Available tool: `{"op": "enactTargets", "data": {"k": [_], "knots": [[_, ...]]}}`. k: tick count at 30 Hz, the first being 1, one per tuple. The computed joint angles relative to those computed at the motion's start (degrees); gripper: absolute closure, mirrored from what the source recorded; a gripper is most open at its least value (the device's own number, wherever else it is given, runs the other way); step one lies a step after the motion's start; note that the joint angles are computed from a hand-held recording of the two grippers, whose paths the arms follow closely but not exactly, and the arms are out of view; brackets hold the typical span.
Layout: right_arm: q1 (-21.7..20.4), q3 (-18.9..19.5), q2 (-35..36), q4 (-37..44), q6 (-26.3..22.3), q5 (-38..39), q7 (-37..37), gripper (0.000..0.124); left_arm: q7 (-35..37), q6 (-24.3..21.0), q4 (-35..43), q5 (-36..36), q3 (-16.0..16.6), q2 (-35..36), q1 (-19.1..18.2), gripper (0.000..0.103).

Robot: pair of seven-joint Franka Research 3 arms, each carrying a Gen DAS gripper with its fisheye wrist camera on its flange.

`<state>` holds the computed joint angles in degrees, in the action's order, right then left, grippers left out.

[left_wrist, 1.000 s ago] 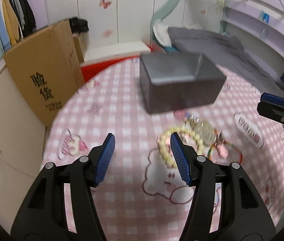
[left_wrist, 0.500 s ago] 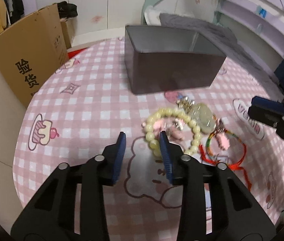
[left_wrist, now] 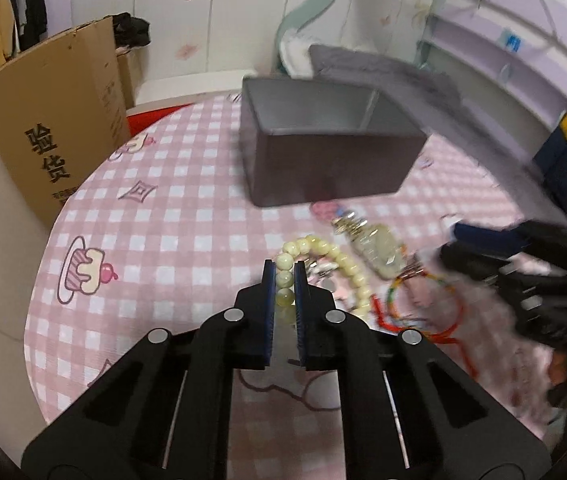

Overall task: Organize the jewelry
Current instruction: 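Return both tools to the pile and close the left tool on the pearl bracelet, then lift the cream pearl bracelet with the left tool while the right tool grasps a small charm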

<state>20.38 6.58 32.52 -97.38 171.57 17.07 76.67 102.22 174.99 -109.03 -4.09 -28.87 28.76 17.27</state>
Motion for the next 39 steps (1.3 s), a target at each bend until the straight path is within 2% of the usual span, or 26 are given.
{"op": "enactTargets", "data": {"k": [1, 2, 4, 11, 19, 24, 31, 32, 39], "knots": [[0.5, -0.3, 0.5, 0.8, -0.7, -0.3, 0.2, 0.094, -1.5, 0.7, -0.5, 1.8, -1.5, -0.1, 1.7, 0.094], [0.7, -0.5, 1.0, 1.6, -1.3, -0.6, 0.3, 0.094, 0.5, 0.8, -0.8, -0.5, -1.6, -0.7, 1.5, 0.094], [1.3, -1.0, 2.6, 4.0, -3.1, -1.2, 0.8, 0.094, 1.9, 1.7, -1.8, -1.6, -4.8, -1.2, 4.6, 0.094], [3.1, -3.0, 7.0, 10.9, -7.8, -3.8, 3.4, 0.094, 3.8, 3.5, -4.0, -2.5, -11.5, -2.1, 11.5, 0.094], [7.6, -8.9, 9.5, 15.0, -10.8, -11.6, 8.3, 0.097, 3.4, 3.3, -3.6, -0.8, -12.9, -1.5, 13.0, 0.094], [8.7, -9.8, 8.2, 12.7, -9.9, -15.5, 9.3, 0.100, 3.5, 3.0, -3.3, -0.7, -13.8, -1.3, 13.8, 0.094], [7.3, -7.9, 5.5, 8.2, -6.8, -15.3, 8.3, 0.106, 5.4, 2.7, -3.0, -1.2, -17.3, -0.8, 16.7, 0.094], [7.2, -7.7, 5.0, 7.7, -6.6, -15.2, 8.0, 0.115, 5.6, 2.7, -2.8, -1.2, -17.6, -0.8, 16.8, 0.094], [3.8, -3.8, 1.9, 4.8, -4.1, -11.5, 3.7, 0.115, 7.1, 2.4, -0.6, -1.0, -19.2, -0.1, 16.8, 0.094]]}}
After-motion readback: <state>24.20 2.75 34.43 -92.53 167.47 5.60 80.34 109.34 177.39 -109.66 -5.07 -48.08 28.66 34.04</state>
